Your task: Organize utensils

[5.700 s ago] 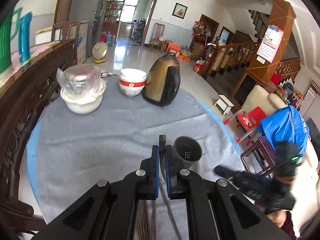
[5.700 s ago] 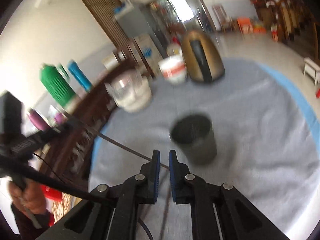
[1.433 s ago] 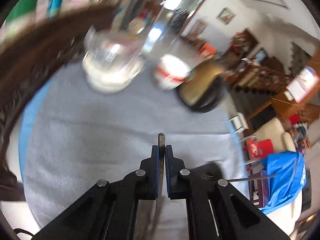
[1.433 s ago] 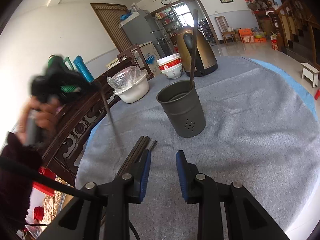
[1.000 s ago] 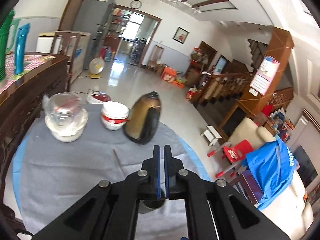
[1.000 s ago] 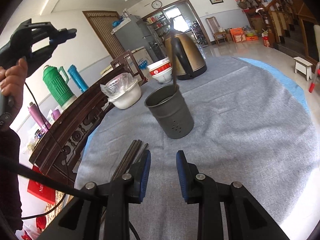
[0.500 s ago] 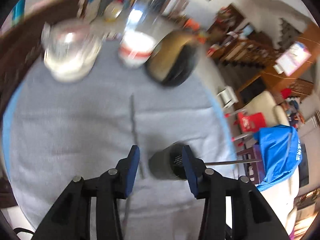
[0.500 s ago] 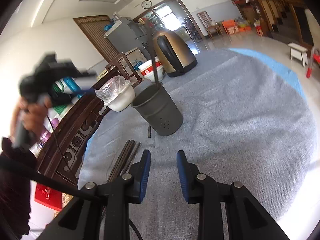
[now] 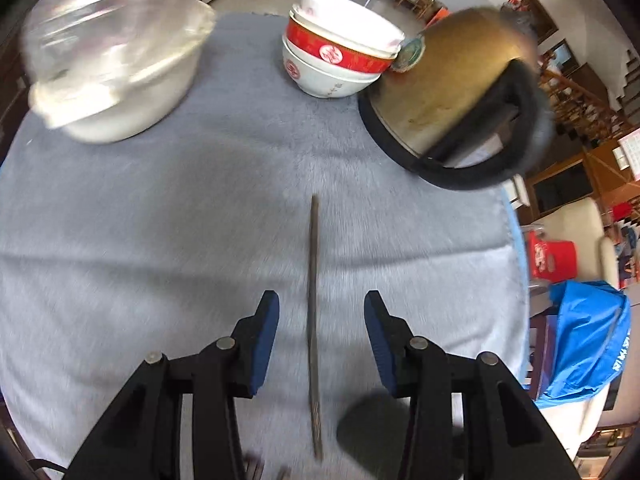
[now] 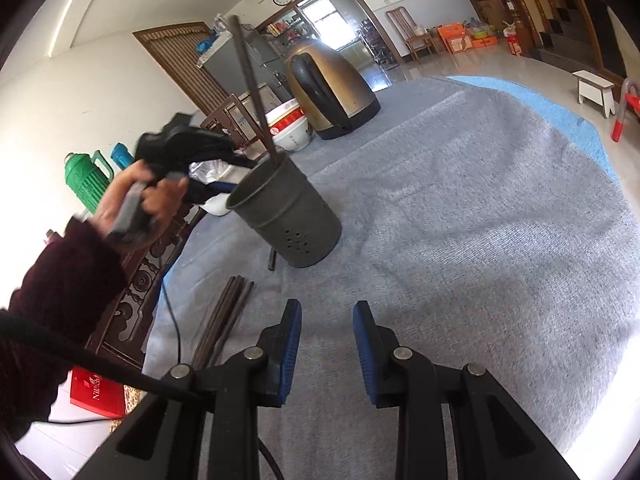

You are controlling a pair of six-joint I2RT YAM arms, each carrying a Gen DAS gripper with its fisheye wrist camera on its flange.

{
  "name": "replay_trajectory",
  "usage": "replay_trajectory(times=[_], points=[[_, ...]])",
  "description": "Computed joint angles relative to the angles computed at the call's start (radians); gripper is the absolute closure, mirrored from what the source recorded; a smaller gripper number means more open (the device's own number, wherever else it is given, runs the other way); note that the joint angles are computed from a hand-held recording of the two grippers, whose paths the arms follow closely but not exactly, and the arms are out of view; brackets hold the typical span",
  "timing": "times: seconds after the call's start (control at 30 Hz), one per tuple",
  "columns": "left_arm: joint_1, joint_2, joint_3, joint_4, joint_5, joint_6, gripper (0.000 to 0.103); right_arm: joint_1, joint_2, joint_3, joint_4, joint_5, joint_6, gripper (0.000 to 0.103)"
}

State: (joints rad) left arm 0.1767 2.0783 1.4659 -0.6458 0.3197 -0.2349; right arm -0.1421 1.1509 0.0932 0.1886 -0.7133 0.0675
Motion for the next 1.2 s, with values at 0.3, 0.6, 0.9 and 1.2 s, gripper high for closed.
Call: replay_trajectory(times=[0.3, 0.6, 0.9, 1.2], points=[[-0.051, 0.305, 0.374, -0.122, -0.056, -0.017, 0.067, -0.021, 0.168, 0.081, 0.024, 0.000, -0.046, 0.073], [-0.042, 0.356, 0.392, -0.094, -0.069, 0.006, 0.098, -0.005, 0.142, 0.105, 0.001, 0.035, -0.024, 0.073], [-0.015, -0.063, -0.006, 0.066, -0.039, 0.092, 0.098, 0.017, -0.051, 0.063, -0.073, 0.070, 0.022, 0.073], [-0.014, -0.623, -0.326, 0.093, -0.045, 0.179, 0.098, 0.228, -0.458, -0.022, -0.241, 0.196, 0.189, 0.073]])
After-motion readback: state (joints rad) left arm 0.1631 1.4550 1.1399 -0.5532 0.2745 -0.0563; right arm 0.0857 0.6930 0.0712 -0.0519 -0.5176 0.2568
